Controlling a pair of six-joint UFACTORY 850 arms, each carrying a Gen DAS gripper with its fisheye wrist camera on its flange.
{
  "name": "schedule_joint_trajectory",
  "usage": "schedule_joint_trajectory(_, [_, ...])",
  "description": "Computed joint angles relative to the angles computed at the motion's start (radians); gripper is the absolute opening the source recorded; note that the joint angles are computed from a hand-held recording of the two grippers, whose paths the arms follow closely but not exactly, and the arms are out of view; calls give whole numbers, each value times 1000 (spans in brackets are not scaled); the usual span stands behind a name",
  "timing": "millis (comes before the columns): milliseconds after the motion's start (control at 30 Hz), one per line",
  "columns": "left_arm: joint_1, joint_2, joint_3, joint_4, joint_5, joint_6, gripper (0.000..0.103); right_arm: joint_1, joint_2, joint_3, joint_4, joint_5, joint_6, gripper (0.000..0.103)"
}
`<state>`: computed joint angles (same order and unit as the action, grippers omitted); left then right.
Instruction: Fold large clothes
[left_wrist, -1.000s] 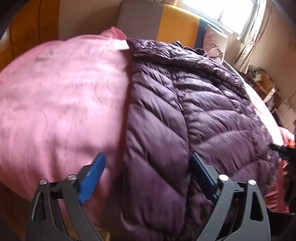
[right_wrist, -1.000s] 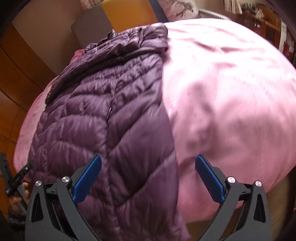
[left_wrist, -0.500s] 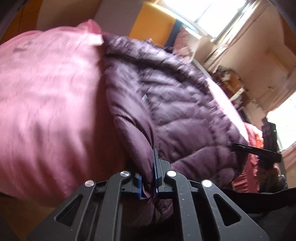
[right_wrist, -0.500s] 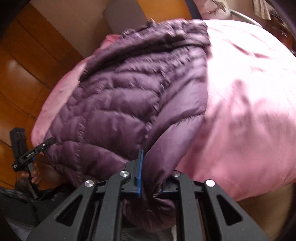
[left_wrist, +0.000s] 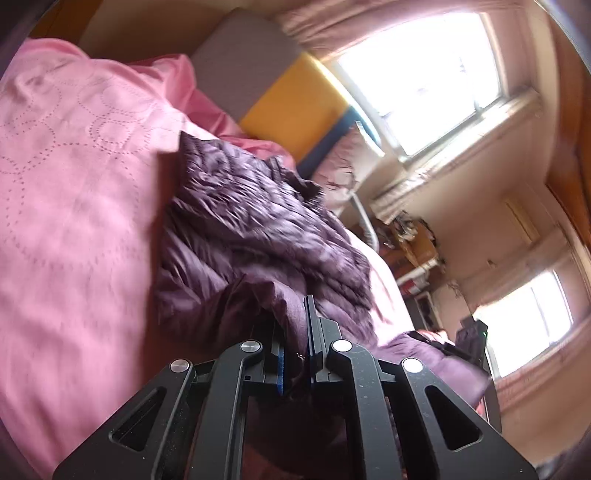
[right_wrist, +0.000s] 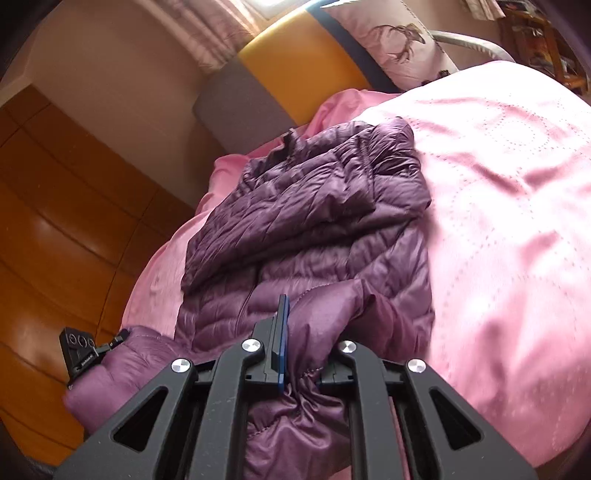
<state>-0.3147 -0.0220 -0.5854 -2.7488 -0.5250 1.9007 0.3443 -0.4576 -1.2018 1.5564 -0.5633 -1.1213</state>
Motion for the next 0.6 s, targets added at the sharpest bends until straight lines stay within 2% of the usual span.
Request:
schedule_joint_trajectory(200, [64,-116,-122,100,79,-98,8,-4,-132,-171,-135,9,169,14])
schedule_joint_trajectory(300, [88,-164,-165,176,108,-195,10,-11,-190,-246,-177,-18,245,25])
schedule_joint_trajectory(333, [96,-171,-170,212,104,-240,15,-16,-207,-267,-175,-32,261,35])
schedule_joint_trajectory(367, [106,-173,-169,237,87,-272,23,-22,-224,-286,-166,-49,273,41])
schedule_joint_trajectory(400, [119,-171,-163,249,55,-297,28,-30,-237,-302,-151,-71,284,53])
schedule_joint_trajectory(433, [127,-163,-152,240,29,-301,37,-38,-248,-311,-121,-98,280,69])
schedule_joint_trajectory(467, [134,-155,-139,223,3,-295,46,-46,-255,-315,-81,-121,262,76])
schedule_joint_trajectory(500, [137,-148,-128,199,-12,-279,50,-52,-257,-315,-42,-131,239,79])
schedule_joint_trajectory(567, [132,-127,-109,102,1,-199,70,-56,-250,-305,5,-138,205,87])
schedule_joint_trajectory(600, [125,-113,-97,15,27,-124,72,-59,-245,-296,28,-144,186,90])
